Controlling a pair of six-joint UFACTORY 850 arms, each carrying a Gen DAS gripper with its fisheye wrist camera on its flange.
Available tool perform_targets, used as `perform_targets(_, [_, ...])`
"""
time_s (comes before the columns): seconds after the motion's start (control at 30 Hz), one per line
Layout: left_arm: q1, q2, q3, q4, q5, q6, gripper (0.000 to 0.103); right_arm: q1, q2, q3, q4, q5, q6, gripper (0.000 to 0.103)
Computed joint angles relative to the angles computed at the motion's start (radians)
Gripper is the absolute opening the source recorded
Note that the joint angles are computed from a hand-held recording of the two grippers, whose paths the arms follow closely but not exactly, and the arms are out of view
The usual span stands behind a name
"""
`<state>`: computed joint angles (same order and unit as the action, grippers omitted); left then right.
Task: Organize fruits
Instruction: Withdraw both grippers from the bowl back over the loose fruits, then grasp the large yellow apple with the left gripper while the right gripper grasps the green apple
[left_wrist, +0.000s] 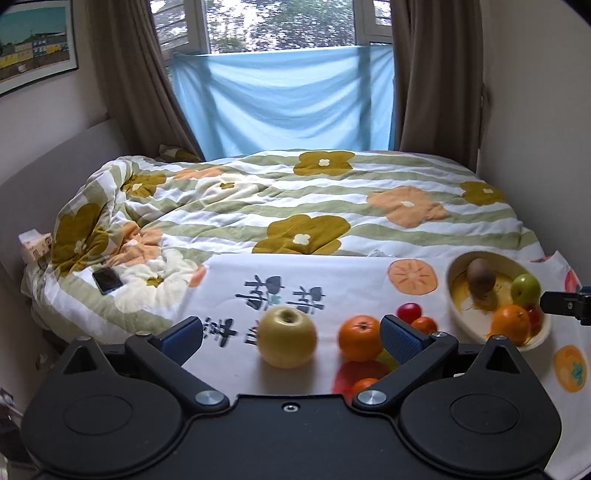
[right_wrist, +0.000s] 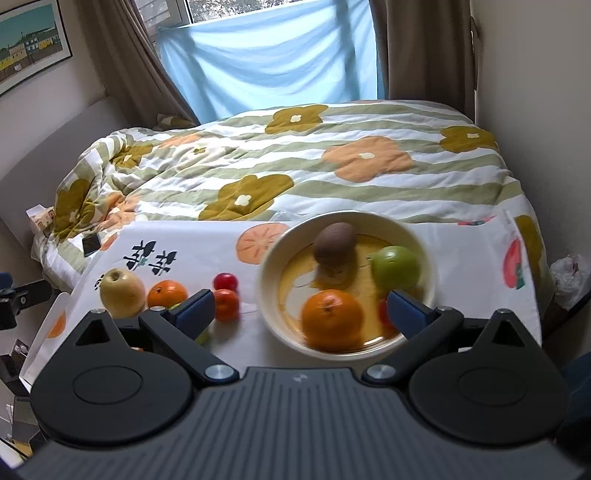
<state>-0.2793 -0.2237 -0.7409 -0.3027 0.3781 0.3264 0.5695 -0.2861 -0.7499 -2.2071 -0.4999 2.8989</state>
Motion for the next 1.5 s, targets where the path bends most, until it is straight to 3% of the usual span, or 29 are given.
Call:
perform_targets(0.33, [0.156, -0.095, -0.085, 0.762, -0.018, -0.477, 0.103, 0.093, -0.133, -0.149, 0.253, -0.007, -0.115, 0.103])
perform_targets(0.67, [0.227, -0.306, -0.269, 1.308, 0.041, -0.808, 0.103, 0.14, -0.28, -0.284, 0.384, -0.016, -0.143, 0.103])
perform_targets(1.03, [0.219, -0.469, -0.409, 1.532, 0.05, -0.915, 0.094, 0.151, -0.376, -0.367, 0.431, -0.008, -0.116, 0.103])
perform_targets(1.13, [0.216, -0.488, -0.426, 1.59, 0.046, -0.951, 0.088, 0.149, -0.389, -0.379, 0.434, 0.001, -0.112, 0.099])
perform_targets(1.27, [0.209, -0.5, -0.435, 1.574, 0.019, -0.93, 0.08, 0.149, -0.405, -0.399, 0.455, 0.009, -0.131, 0.095])
perform_targets(1.5, [0.221, -0.498, -0.43, 1.588, 0.034, -0.924, 0.079, 0.14, -0.423, -0.421, 0.445, 0.027, -0.123, 0.086])
